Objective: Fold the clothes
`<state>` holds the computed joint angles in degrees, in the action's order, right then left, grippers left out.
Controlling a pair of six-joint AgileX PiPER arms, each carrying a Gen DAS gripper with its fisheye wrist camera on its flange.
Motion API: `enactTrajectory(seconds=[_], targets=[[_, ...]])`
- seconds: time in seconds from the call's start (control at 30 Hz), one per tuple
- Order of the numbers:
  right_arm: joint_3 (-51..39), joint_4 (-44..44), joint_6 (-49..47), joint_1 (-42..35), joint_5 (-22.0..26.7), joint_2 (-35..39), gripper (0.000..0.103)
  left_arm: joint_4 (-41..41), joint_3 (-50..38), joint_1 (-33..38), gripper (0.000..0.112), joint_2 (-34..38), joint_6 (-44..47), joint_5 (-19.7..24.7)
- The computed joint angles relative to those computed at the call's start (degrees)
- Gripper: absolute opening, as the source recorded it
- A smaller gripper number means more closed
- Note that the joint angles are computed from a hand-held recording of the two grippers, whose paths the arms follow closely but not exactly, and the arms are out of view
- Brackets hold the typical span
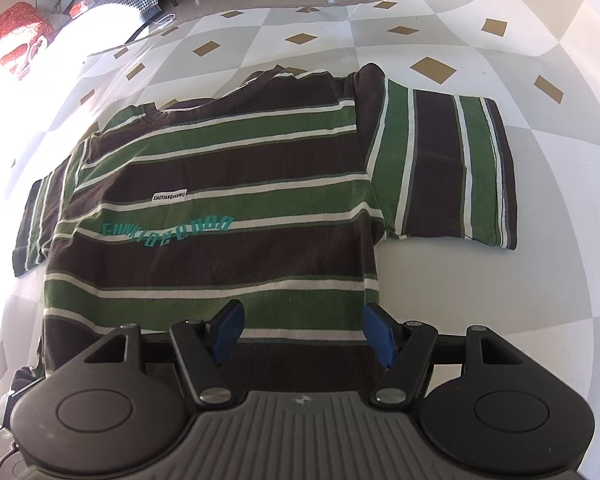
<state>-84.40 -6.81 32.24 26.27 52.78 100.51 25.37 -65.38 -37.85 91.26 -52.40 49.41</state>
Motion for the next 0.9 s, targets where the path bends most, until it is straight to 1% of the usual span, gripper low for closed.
enactTrajectory(seconds=[0.1, 0.4, 0.47, 0.5, 0.53, 0.7, 0.73, 0.9], targets=[[0.73, -1.4, 0.94, 0.9, 0.62, 0.33, 0.065, -0.03, -0.04, 0.01, 0.103, 0.02, 0.02, 0.06], [3.55, -10.18, 4.0, 5.14, -1.48, 0.23, 0.065, -1.78, -0.66, 0.7, 0.103, -0.21, 2.2, 0.98], [4.31, -11.63, 5.07, 5.53, -2.11, -0.14, 0.061, -1.59, -0.23, 0.72, 0.103, -0.66, 2.01, 0.92], [4.77, -12.34, 5.7, 5.57, -2.53, -0.44, 0.056, -1.39, 0.07, 0.67, 0.103, -0.92, 1.81, 0.83], [5.23, -13.1, 6.47, 5.55, -2.97, -0.72, 0.047, -1.19, 0.37, 0.63, 0.103, -1.18, 1.61, 0.75], [6.47, -16.15, 8.26, 5.3, -3.79, -1.39, 0.025, -1.36, 1.8, 1.03, 0.103, -2.75, 1.6, 0.69], [6.63, -16.6, 8.27, 5.28, -3.88, -1.44, 0.023, -1.57, 2.08, 1.21, 0.103, -3.1, 1.97, 0.68], [7.29, -19.44, 10.17, 5.43, -4.05, -1.49, 0.022, -1.97, 4.63, 1.87, 0.103, -5.69, 2.6, 0.33]])
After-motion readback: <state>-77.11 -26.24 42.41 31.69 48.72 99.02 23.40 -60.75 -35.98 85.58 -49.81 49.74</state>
